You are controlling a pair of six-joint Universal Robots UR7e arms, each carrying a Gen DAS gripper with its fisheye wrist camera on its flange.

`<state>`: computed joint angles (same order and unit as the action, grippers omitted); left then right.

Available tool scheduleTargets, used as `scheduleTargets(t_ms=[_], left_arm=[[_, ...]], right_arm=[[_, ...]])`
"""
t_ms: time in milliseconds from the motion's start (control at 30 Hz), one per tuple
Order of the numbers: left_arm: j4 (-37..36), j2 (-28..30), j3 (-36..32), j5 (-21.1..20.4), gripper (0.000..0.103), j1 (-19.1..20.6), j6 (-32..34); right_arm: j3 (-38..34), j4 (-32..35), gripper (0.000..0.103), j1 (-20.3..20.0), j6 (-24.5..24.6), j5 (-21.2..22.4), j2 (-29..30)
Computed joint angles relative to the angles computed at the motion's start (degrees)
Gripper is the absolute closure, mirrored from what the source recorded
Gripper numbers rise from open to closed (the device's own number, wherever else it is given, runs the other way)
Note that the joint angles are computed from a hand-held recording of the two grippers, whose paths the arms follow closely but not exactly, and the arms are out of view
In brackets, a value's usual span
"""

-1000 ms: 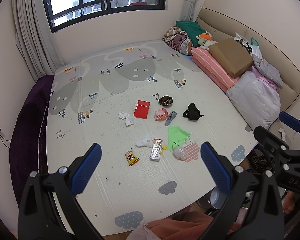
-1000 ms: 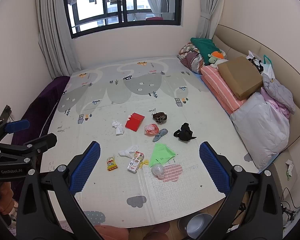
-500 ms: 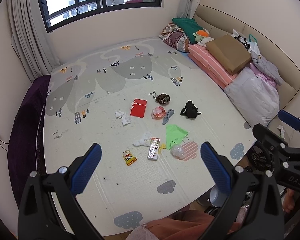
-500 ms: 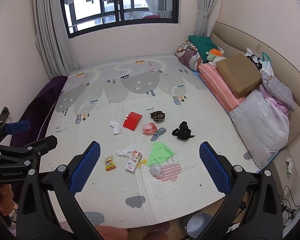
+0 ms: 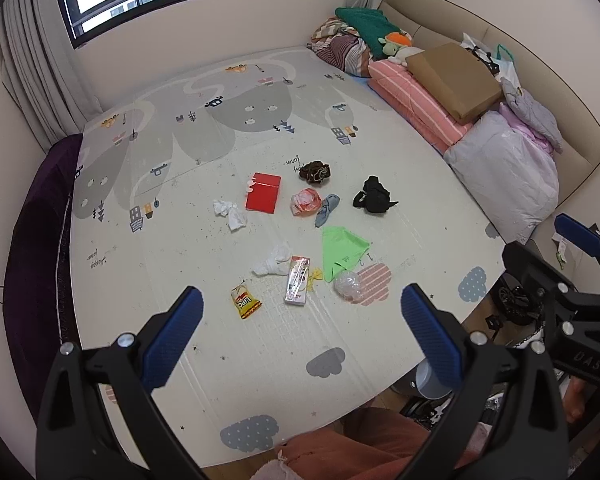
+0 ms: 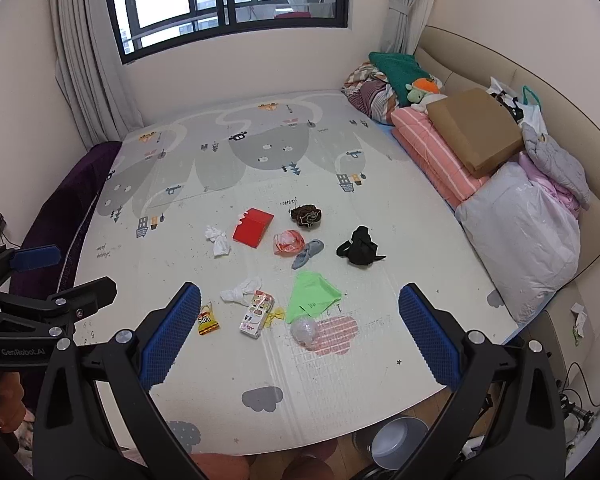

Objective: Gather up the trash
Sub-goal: 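Grasp the bubble-wrap ball with the right tool while the left tool grasps the juice box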

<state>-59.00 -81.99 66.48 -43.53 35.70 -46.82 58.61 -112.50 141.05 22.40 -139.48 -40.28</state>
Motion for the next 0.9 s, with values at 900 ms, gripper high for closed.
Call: scheduleTargets(t_ms=[900], left_arm=[[-50.2, 2.9, 32.8, -5.8, 0.004, 28.0, 30.9]], right_arm=[[22.4, -30.5, 0.024, -20.8, -10.7, 5.4, 11.7]])
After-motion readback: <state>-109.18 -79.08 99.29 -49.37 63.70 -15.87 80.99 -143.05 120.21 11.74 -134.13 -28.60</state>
